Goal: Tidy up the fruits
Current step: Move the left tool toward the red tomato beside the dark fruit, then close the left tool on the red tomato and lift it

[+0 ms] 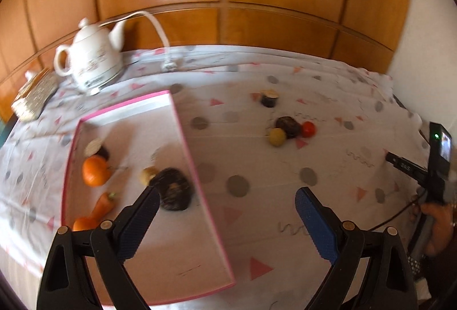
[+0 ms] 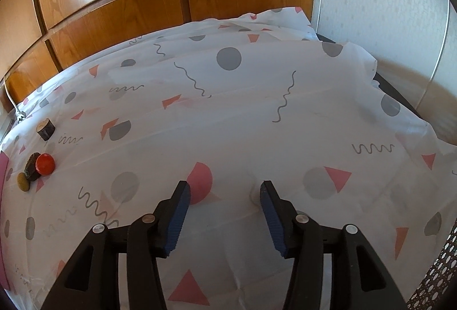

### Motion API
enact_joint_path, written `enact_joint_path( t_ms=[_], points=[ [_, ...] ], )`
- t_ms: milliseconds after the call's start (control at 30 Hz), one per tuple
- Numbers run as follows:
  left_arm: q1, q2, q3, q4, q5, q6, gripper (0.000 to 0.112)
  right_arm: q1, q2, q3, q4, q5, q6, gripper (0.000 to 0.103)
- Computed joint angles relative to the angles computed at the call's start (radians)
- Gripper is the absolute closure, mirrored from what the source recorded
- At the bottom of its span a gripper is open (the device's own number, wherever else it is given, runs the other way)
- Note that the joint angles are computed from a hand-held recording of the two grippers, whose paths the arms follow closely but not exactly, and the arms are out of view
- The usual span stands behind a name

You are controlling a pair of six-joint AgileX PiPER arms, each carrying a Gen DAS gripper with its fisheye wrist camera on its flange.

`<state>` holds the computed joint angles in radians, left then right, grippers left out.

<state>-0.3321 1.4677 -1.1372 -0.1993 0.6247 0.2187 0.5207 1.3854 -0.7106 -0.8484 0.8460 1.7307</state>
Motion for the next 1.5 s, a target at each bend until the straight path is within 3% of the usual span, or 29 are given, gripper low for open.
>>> enact_joint_path(
  t_ms=[333, 767, 1033, 1333, 1400, 1433, 1500],
  points=[
    [-0.096, 0.141, -0.187, -0.011, 0.061, 0.107, 0.023, 0.004, -0.002, 0.005, -0.01, 0.0, 0.012, 0.05],
    [-0.213, 0.397, -0.481, -0.014, 0.154, 0.18, 0.052, 0.003, 0.01, -0.002, -0.012, 0.009, 0.019, 0.049],
    [-0.278, 0.578, -0.705, 0.078, 0.248, 0.138, 0.062, 0.022, 0.055, -0.027, -0.03, 0.044, 0.038, 0.035],
    [-0.308, 0.758, -0.933, 0.141, 0.345, 0.107, 0.063, 0.031, 0.077, -0.018, -0.081, 0.037, 0.104, 0.024],
    [-0.316, 0.772, -0.942, 0.152, 0.329, 0.115, 0.076, 0.031, 0.081, -0.016, -0.091, 0.034, 0.113, 0.023],
    [-0.318, 0.795, -0.977, 0.158, 0.357, 0.113, 0.084, 0.032, 0.082, -0.015, -0.093, 0.034, 0.115, 0.022],
    [-0.317, 0.795, -0.963, 0.153, 0.332, 0.111, 0.084, 0.031, 0.084, -0.014, -0.098, 0.03, 0.118, 0.022]
  ],
)
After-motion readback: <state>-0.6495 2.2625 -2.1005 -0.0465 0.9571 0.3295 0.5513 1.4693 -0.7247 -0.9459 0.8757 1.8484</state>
